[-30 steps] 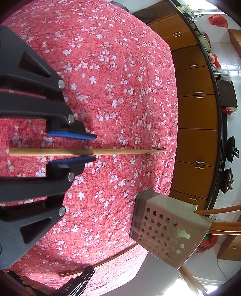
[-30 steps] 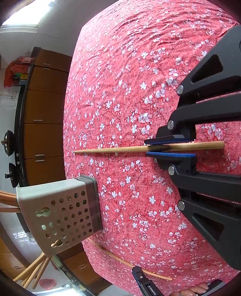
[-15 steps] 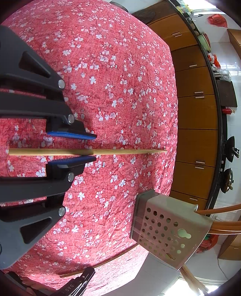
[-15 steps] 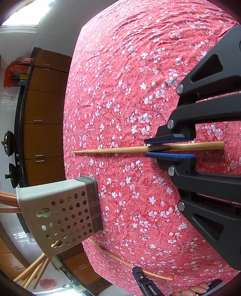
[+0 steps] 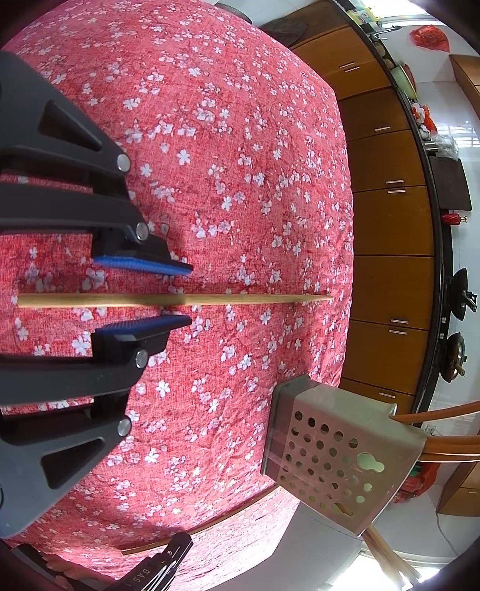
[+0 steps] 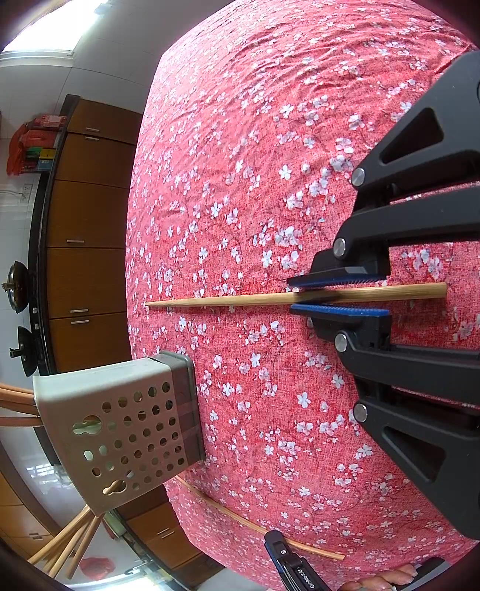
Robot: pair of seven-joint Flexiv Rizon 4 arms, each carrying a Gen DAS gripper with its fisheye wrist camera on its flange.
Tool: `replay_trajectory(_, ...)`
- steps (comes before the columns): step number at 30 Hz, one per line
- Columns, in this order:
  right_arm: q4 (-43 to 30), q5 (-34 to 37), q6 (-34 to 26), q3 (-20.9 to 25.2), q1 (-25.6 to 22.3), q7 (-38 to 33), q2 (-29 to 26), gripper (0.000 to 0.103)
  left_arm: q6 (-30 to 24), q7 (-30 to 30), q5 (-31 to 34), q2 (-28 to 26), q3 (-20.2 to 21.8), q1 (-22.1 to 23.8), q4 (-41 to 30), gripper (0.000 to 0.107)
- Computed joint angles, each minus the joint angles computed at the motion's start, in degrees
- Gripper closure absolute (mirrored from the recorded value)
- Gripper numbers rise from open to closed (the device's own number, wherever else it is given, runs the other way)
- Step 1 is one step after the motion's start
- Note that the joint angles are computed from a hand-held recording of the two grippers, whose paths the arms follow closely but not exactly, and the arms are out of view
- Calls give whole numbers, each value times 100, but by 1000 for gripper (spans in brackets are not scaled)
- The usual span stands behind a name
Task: Organize utensils
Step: 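Lift the right tool's chopstick toward the holder while the left tool carries its chopstick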
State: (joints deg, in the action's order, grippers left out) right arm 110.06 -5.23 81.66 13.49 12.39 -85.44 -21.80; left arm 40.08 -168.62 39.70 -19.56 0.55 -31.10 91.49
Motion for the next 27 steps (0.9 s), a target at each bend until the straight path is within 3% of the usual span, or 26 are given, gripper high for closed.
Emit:
replay_trajectory(15,-4,-3,-9,-16,12,2,1,92,12,41,5,-20,-6,11,-8,81)
replay_trajectory(27,-4,-10,-22,-22,24,31,12,92,-392,371,7,-190,-3,-144,-271,80)
